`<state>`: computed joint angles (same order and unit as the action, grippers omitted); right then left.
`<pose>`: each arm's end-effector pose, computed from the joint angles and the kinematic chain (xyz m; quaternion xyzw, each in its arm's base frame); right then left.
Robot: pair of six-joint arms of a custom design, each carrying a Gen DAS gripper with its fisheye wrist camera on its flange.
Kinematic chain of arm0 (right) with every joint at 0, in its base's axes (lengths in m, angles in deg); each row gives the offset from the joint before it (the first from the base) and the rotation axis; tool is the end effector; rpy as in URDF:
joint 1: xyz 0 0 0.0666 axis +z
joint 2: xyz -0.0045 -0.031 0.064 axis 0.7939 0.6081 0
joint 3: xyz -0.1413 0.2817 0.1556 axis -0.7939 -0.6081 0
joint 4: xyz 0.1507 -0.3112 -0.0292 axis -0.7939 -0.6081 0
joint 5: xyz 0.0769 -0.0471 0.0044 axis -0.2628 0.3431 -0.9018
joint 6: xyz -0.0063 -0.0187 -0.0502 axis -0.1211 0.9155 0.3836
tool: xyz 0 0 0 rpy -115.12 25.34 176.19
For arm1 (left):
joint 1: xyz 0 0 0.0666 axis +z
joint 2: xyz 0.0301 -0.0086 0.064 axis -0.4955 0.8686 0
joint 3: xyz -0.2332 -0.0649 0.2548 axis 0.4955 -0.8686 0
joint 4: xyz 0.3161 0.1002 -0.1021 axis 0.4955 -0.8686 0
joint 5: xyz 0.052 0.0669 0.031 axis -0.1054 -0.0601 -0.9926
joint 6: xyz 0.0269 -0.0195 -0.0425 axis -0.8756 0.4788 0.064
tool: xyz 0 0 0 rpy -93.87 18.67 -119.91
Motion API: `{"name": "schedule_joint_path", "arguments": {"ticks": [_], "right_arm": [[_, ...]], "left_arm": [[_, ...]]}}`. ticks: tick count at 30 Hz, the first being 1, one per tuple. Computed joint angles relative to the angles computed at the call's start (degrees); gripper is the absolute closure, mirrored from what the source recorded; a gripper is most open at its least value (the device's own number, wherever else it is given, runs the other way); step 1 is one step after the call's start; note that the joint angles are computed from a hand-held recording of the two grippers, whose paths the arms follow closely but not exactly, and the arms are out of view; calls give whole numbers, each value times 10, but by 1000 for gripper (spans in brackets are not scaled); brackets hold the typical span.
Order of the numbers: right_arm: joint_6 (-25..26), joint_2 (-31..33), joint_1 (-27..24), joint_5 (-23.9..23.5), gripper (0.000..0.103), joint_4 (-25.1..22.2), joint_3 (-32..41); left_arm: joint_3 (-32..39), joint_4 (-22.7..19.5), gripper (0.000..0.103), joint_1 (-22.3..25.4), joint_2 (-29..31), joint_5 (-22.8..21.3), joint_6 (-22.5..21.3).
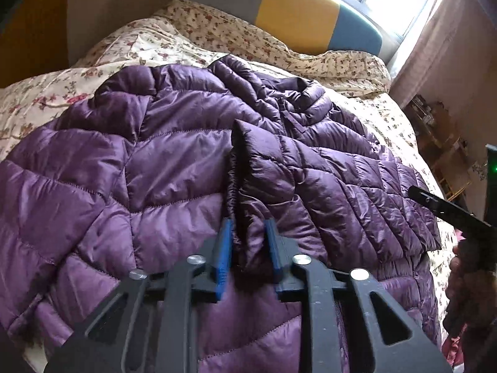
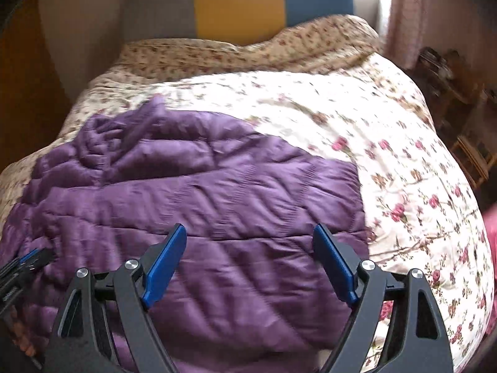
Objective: Fold large clothes
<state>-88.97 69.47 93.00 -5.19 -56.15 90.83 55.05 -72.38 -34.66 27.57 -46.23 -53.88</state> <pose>0.3422 0.2734 0.4781 0.0375 0.9492 0.0170 0.3119 0.3316 -0.0366 0.4384 -0.0195 0.9404 -0.1439 0.3075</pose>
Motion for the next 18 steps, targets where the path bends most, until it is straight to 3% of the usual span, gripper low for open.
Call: {"name": "schedule_joint_path", "arguments": {"ticks": [4,12,13,15,18], "right_arm": [[-2,11,-5,-10,18,8,-12],[-6,51,17,19,15,36,-14],[-8,52,18,23,14,42,-18],[-7,55,20,32,14,49,-23],[-4,56,20,32,13,57,-28]], "left_arm": [[-10,4,86,7,-12,-6,4],[-17,2,83,11,-40,-49,1],[-17,4,78,9,-48,-58,1],[-20,18,28,2,-66,-74,10],[-13,28,27,-14,-76,-77,14]]}}
